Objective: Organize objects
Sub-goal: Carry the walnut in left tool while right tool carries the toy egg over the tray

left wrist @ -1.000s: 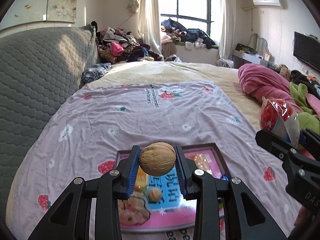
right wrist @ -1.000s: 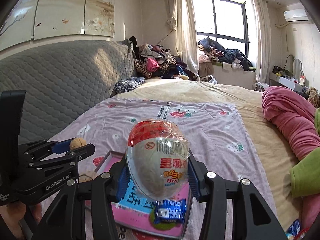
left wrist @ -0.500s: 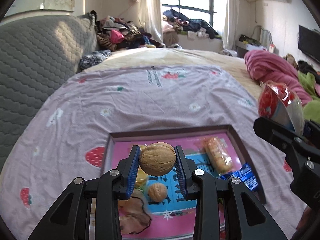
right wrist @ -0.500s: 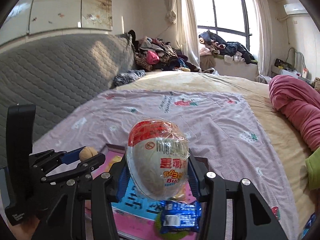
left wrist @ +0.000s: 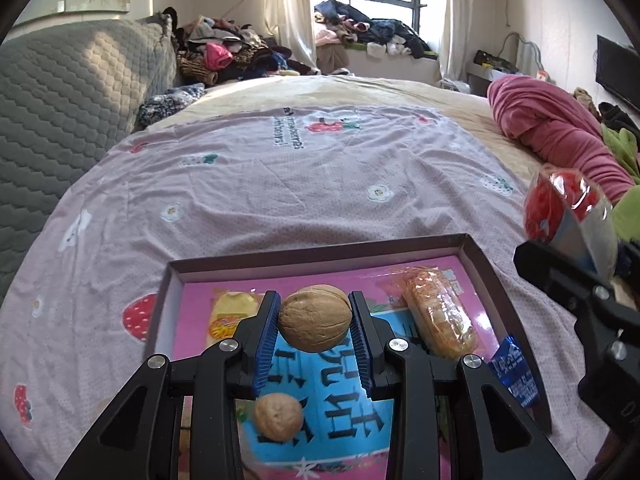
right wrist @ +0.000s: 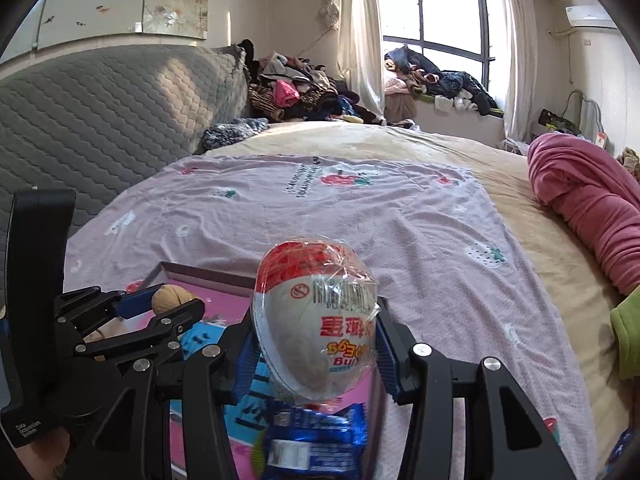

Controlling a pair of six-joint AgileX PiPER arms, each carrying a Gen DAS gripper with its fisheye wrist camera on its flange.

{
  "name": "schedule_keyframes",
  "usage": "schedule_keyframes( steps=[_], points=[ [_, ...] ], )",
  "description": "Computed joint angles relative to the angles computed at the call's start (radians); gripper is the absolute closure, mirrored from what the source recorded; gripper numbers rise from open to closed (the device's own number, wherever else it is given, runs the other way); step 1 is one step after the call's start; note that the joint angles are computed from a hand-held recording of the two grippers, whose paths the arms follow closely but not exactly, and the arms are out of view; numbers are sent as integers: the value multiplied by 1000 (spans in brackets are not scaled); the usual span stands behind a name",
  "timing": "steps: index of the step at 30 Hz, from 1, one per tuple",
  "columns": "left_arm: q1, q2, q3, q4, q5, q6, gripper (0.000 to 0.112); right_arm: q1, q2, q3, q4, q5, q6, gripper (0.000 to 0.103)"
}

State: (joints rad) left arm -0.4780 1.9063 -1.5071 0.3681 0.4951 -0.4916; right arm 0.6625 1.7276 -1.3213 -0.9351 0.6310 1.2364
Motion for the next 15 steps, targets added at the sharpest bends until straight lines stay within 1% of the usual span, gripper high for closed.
schedule_keyframes(
  steps=[4,6,11,15],
  points=[
    [-13,26,-3,29,-12,-29,77,-22,23,-13,40,-12,-49,53],
    [-15,37,-9,19,-6,-16,77,-29,38,-20,59,-11,-63,53],
    [-18,38,8,22,-23,-19,77,-43,76,-43,105,-4,-111,53],
    [-10,45,18,9,-32,-10,77,-46,90,-52,113,-6,-124,53]
  ],
)
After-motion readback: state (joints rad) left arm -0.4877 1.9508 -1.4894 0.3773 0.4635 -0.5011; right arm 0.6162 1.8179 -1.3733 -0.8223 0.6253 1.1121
